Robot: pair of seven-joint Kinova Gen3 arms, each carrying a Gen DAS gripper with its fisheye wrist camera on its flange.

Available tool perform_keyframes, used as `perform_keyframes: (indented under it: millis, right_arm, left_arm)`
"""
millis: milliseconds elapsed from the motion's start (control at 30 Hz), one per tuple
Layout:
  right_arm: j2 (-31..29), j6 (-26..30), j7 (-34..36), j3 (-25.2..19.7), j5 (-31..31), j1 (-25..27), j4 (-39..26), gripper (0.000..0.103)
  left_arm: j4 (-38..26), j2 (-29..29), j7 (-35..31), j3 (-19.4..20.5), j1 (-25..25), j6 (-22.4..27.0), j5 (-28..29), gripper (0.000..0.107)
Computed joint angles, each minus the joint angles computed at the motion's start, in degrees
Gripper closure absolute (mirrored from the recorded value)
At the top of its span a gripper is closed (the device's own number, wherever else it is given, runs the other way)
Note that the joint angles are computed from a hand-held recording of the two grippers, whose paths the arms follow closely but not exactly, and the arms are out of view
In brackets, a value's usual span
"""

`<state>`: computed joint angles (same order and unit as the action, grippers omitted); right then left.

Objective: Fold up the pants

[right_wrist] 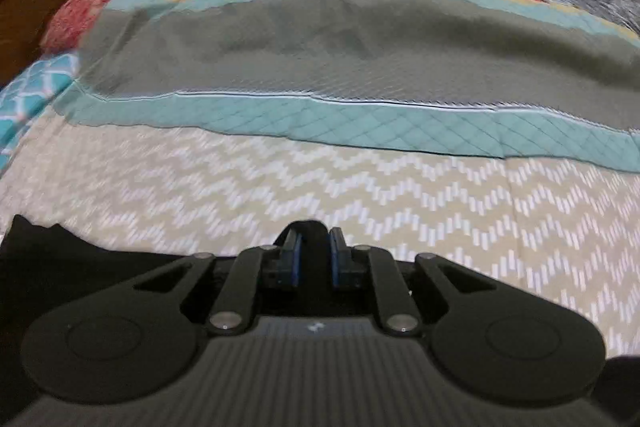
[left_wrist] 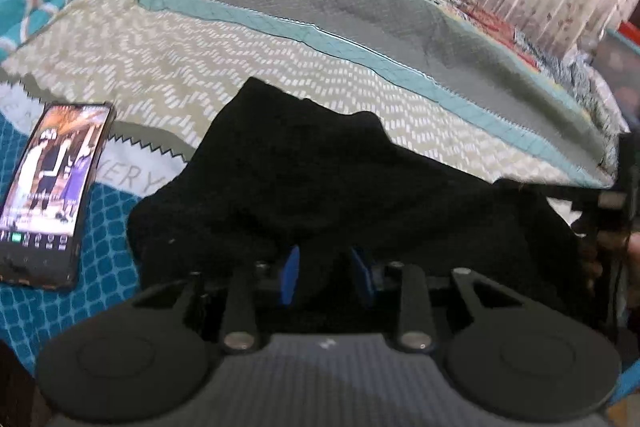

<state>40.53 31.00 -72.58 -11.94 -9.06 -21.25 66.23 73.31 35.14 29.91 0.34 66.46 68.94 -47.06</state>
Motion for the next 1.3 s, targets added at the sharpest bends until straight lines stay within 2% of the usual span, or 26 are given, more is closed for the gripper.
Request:
perform_keyframes:
  millis: [67, 100, 133, 167, 233, 267, 300, 367, 433, 533, 600, 700, 767, 867, 967, 1033, 1167, 1300]
  right_arm:
    - [0.1, 1.4, 3.0, 0.9, 1.9, -1.1, 0.5, 0.079]
    - [-0.7, 0.7, 4.8, -0.1, 1.4, -0.1, 1.4, 0.074]
    - [-1.5, -0.9, 5.8, -2.2, 0.0, 2.0, 3.0, 0.061]
    - [-2.5, -2.7, 6.2, -4.8, -2.3, 4.7, 4.9, 0.059]
    - [-4.4, -3.5, 7.5, -10.0, -7.0, 10.0, 7.3, 0.059]
    - [-5.0, -2.5, 9.5, -12.7, -9.3, 12.6, 7.8, 0.059]
    - [-5.3, -0.5, 11.8, -15.3, -11.6, 15.3, 8.2, 0.059]
    - [-5.2, 4.1, 16.5, -20.7, -15.9, 19.7, 9.1, 0.059]
    - [-4.5, 8.8, 21.0, -25.5, -17.5, 23.5, 10.3, 0.059]
    - [-3.5, 15.8, 22.0, -29.0, -15.2, 24.4, 11.3, 0.06]
    - [-2.7, 19.9, 21.0, -30.0, -11.3, 22.7, 12.3, 0.072]
    - [-6.1, 19.7, 26.0, -32.1, -9.1, 24.6, 17.2, 0.069]
    - [-6.9, 17.8, 29.2, -33.6, -11.8, 27.5, 19.2, 0.07]
    - [-8.6, 16.4, 32.6, -32.9, -18.7, 31.1, 21.1, 0.07]
    - [-10.9, 14.6, 35.0, -29.8, -25.7, 34.4, 23.7, 0.07]
    - [-12.6, 14.1, 35.9, -26.6, -30.3, 36.1, 25.6, 0.07]
    - [-15.9, 11.6, 38.1, -19.9, -39.5, 39.5, 30.4, 0.07]
    - [-19.7, 8.2, 40.2, -15.0, -48.8, 44.6, 36.3, 0.07]
  left_arm:
    - [0.4, -0.5, 0.2, 0.6, 0.2, 0.1, -1.1, 0.073]
    - [1.4, -1.1, 1.6, 1.8, 0.1, 0.2, -2.7, 0.072]
    - [2.5, -1.8, 3.5, 1.9, 0.6, 0.2, -3.8, 0.071]
    - [3.8, -2.7, 5.8, 1.0, 1.8, 0.2, -4.5, 0.069]
    - [6.5, -4.4, 10.5, -2.7, 5.1, -0.5, -5.2, 0.067]
    - [7.4, -5.0, 12.5, -3.3, 5.8, -0.3, -5.5, 0.067]
    - [7.7, -5.2, 13.5, -2.8, 5.7, 0.6, -5.7, 0.067]
    - [7.0, -4.9, 12.9, 0.9, 3.0, 2.8, -5.7, 0.067]
    - [6.5, -4.6, 12.4, 2.5, 1.5, 3.2, -5.1, 0.068]
    - [2.0, -2.1, 7.6, 3.8, 0.6, 6.9, -3.2, 0.068]
    - [-0.1, -1.1, 4.7, 3.5, 0.5, 8.2, -1.6, 0.067]
    - [-0.7, -1.5, 6.2, 2.2, 2.4, 9.5, -1.4, 0.064]
    - [1.5, -3.1, 10.8, 1.3, 4.1, 9.4, -2.4, 0.063]
    - [1.7, -4.1, 15.1, 1.8, 5.2, 10.9, -3.9, 0.063]
    - [-1.9, -2.6, 13.3, 2.6, 5.5, 12.9, -5.7, 0.061]
    - [-4.3, -1.5, 10.0, 2.8, 5.1, 11.7, -6.8, 0.06]
    - [-10.0, 1.7, 0.8, 1.9, 3.4, 6.2, -5.1, 0.06]
    - [-17.8, 6.3, -8.6, 7.3, -2.0, 2.9, -4.6, 0.06]
